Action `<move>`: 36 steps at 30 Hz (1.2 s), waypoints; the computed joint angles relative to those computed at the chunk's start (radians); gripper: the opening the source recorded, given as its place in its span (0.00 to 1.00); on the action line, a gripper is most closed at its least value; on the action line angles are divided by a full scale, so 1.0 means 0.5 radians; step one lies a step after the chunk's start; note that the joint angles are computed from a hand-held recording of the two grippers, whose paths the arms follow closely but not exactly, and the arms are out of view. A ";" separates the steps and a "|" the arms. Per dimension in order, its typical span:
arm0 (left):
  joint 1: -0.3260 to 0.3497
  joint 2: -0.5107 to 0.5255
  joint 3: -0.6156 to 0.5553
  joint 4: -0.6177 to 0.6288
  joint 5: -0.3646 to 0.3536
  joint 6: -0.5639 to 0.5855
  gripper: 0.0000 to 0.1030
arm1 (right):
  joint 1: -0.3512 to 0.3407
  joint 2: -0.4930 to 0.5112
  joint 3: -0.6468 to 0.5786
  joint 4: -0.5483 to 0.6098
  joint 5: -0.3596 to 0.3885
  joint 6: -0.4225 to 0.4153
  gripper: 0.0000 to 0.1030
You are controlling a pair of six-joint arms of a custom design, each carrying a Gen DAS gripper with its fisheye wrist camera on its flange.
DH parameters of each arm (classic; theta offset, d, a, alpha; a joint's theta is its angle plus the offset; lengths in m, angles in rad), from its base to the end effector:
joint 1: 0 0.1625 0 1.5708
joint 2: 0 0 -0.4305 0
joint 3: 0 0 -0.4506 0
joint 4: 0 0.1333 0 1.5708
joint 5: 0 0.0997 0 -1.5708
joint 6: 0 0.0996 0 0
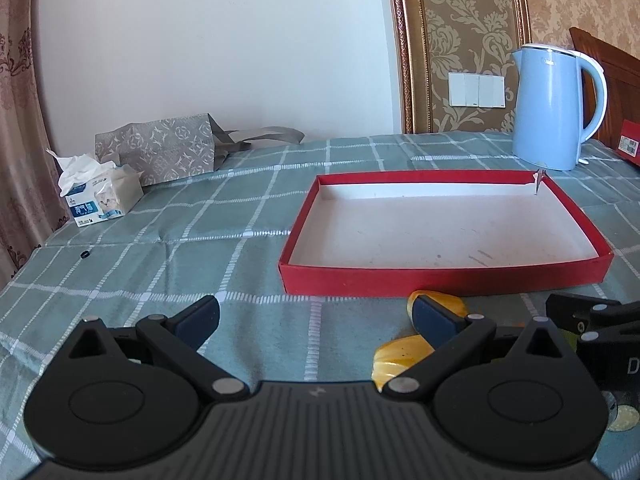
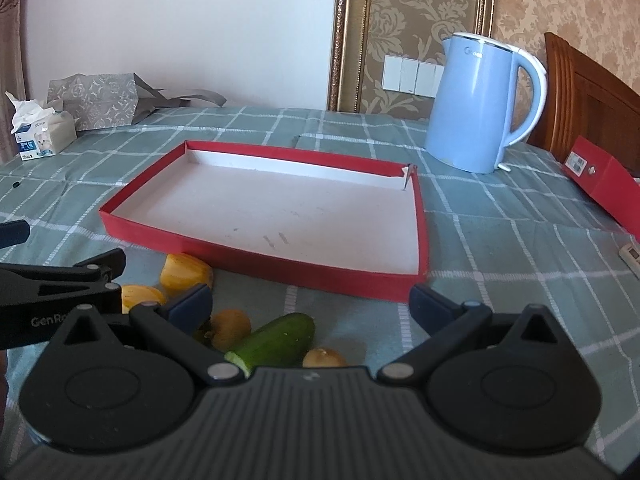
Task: Organize fruits
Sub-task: 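Move both tools toward the pile of fruits beside the red tray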
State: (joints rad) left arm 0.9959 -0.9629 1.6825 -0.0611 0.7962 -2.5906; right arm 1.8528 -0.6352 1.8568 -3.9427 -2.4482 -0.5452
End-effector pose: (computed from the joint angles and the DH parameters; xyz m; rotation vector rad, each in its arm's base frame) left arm -0.1451 -0.5972 0.0965 0.7907 2.0667 -1.0751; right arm 0.2213 -0.5601 0.0596 0.2352 -1.9781 1.1075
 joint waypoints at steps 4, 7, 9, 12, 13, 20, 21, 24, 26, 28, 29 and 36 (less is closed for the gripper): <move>-0.003 0.002 0.004 -0.004 0.002 0.006 1.00 | -0.003 -0.005 -0.002 0.012 -0.005 0.006 1.00; -0.004 -0.003 0.011 -0.014 0.004 0.011 1.00 | -0.005 -0.007 0.000 0.020 0.001 0.019 1.00; -0.002 -0.001 0.010 -0.014 0.005 0.017 1.00 | -0.006 -0.007 0.002 0.019 0.004 0.017 1.00; 0.001 0.002 0.009 -0.007 0.003 0.007 1.00 | -0.008 -0.006 0.000 0.033 0.004 0.038 1.00; 0.002 0.004 0.007 -0.002 0.004 0.005 1.00 | -0.009 -0.006 0.000 0.042 0.004 0.046 1.00; 0.004 0.007 0.001 0.003 0.009 0.006 1.00 | -0.014 -0.005 0.001 0.047 0.006 0.051 1.00; 0.005 0.008 0.000 0.006 0.012 0.008 1.00 | -0.014 -0.005 0.001 0.047 0.006 0.051 1.00; 0.005 0.011 -0.001 0.008 0.016 0.007 1.00 | -0.014 -0.007 0.001 0.052 0.005 0.055 1.00; 0.005 0.012 0.000 0.006 0.017 0.006 1.00 | -0.013 -0.007 0.001 0.049 0.005 0.054 1.00; 0.006 0.013 -0.003 0.013 0.022 0.004 1.00 | -0.017 -0.007 0.000 0.052 0.008 0.061 1.00; 0.008 0.012 -0.003 0.019 0.034 0.001 1.00 | -0.018 -0.009 0.002 0.055 0.009 0.064 1.00; 0.038 -0.034 0.030 -0.056 0.031 0.084 1.00 | -0.034 -0.130 0.144 -0.009 0.020 0.083 1.00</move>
State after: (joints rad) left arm 1.0151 -0.9800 1.6973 -0.0892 0.8119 -2.5488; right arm 1.8359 -0.7005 1.9290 -3.9470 -2.4383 -0.5037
